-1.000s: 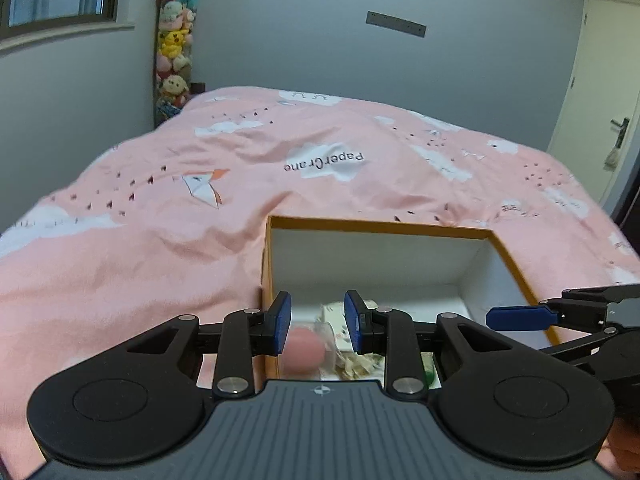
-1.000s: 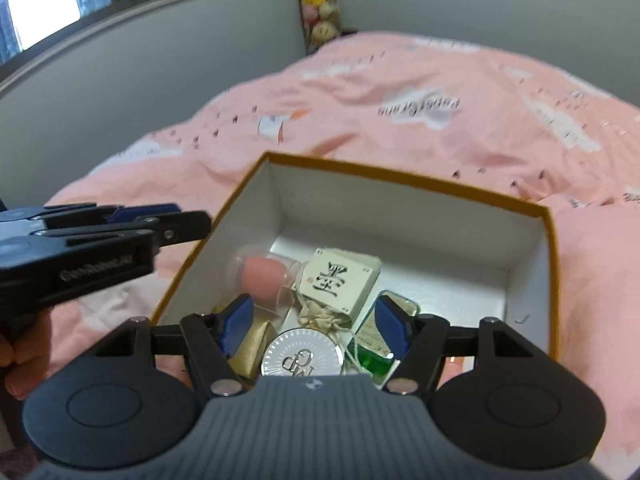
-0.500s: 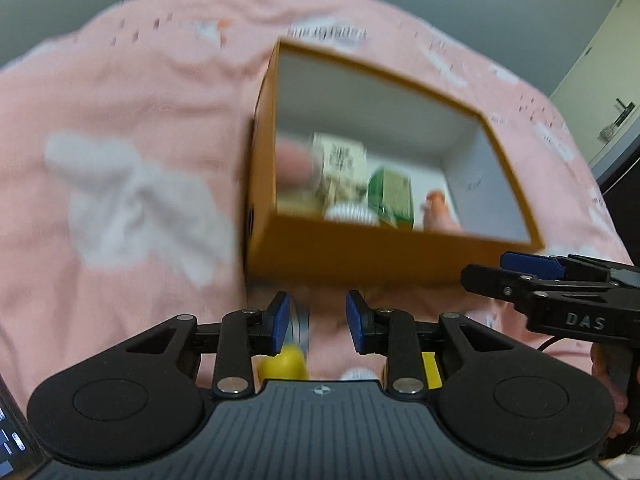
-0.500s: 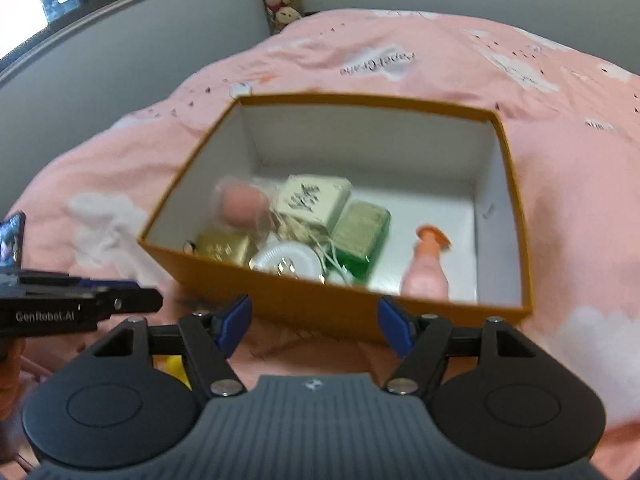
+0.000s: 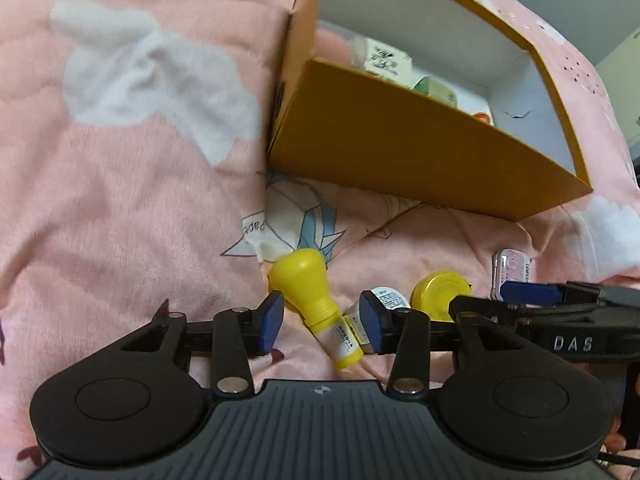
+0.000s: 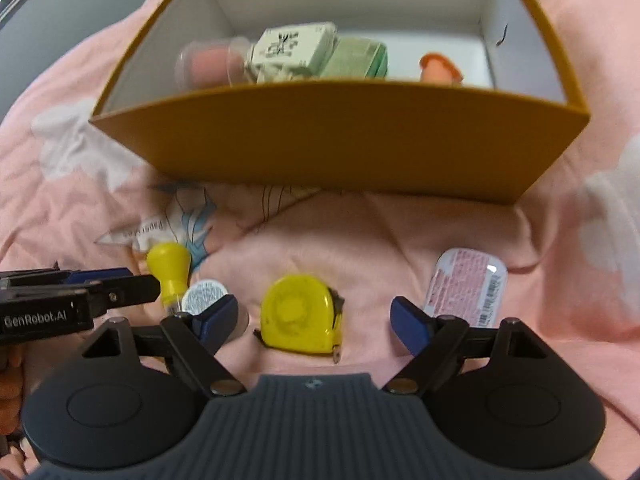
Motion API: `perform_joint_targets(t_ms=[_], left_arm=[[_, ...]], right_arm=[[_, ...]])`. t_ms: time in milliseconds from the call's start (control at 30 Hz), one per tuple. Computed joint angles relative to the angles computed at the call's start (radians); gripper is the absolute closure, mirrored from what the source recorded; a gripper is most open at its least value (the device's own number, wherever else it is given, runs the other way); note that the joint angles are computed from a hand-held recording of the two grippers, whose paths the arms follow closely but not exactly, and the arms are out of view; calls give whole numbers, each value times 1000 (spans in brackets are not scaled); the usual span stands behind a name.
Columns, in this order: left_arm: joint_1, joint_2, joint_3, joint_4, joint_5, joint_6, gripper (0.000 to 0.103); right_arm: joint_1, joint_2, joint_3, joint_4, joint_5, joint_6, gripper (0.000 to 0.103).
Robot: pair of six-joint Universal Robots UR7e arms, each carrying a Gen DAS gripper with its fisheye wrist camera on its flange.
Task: Organize rigid objects
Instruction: 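Withdraw both tools from the box toward the remaining items, then grasp yellow-capped tube with left tool while right tool grasps yellow tape measure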
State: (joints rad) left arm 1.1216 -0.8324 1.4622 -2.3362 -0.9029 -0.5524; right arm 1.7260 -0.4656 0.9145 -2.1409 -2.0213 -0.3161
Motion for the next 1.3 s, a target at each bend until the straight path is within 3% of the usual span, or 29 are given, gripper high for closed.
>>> perform_joint_targets(t_ms=[333,500,767,1100,1300], left_arm=[[24,45,-38,6,-5,-12,48],[28,61,-50,12,3,-12,54],[31,91,-79,21,13,10,61],[32,81,-70,13,8,12,64],[38,101,-96,36,2,10,64]], right_arm=[[-4,17,-1,18,-29,3,18],[-1,30,-15,15,-41,-6,19],[0,47,-43,53,-45,-19,31],[3,84,-91,102,-64,-45,31],[9,101,-98,95,-96,-81,37]])
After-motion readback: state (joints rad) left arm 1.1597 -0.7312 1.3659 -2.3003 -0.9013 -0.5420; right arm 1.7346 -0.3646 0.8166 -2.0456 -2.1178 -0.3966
